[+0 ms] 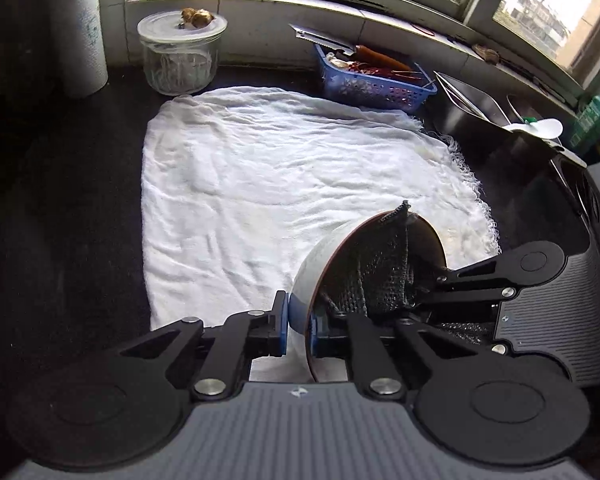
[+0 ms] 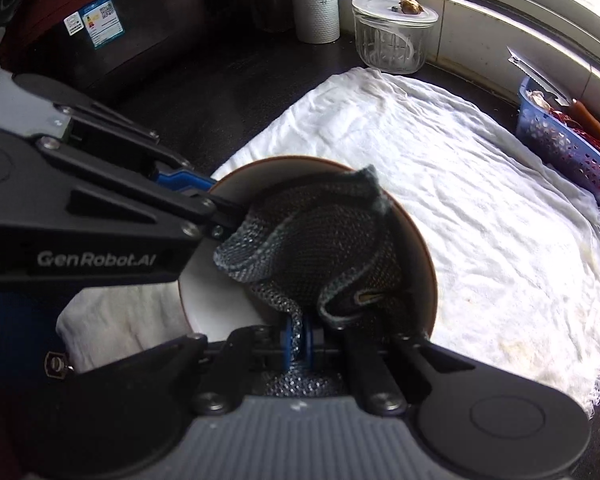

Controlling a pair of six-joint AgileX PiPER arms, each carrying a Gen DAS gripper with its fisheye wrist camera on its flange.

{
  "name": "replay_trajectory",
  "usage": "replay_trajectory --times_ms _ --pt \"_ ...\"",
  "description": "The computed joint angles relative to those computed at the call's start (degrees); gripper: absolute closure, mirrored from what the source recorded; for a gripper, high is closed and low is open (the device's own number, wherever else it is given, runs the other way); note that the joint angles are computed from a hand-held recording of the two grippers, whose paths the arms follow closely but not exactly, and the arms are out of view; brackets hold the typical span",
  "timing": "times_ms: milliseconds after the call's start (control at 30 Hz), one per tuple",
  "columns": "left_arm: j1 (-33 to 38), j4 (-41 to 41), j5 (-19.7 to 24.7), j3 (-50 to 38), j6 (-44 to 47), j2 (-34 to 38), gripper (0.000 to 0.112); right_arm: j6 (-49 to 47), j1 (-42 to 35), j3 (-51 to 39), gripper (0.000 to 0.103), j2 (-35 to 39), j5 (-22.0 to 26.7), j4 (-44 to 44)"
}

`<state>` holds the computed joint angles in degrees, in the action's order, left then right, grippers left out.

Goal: Clean bowl
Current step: 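Tilt the bowl up with the left tool while the right tool brings the pad inside, then scrub the bowl interior with the mesh pad in the right tool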

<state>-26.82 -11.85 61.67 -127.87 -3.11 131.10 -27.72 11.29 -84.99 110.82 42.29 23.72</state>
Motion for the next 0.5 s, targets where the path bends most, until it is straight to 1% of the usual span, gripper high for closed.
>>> replay_trajectory --times_ms 133,267,333,400,467,500 --pt "0.5 -0.9 -1.3 4.6 -4.7 -1.9 0.103 0.1 -1.1 0.7 0.095 0.4 -0.4 7.2" --pt "1.9 -4.0 -2.9 9.6 -9.5 -3.7 0.103 0.6 -1.3 1.4 0.094 0.6 -0.5 10.9" --pt "2.7 -5.7 -2.6 9.9 -10.8 -3.6 0.102 0.4 -1.9 1.7 0.094 0.7 -0.3 13.2" --pt "2.9 -6.2 -1.3 8.7 -11.2 -2.9 0.103 0.3 -1.6 1.8 0.095 0.3 -0.5 12.3" --pt "1.5 -2.7 -0.3 6.8 -9.2 -2.4 0.103 0.7 -0.7 2.0 0.095 -0.2 -0.9 9.8" --pt "-0.1 1.3 -0.6 6.3 -7.7 -2.6 0.102 1.0 -0.3 1.8 0.095 -0.3 -1.0 8.5"
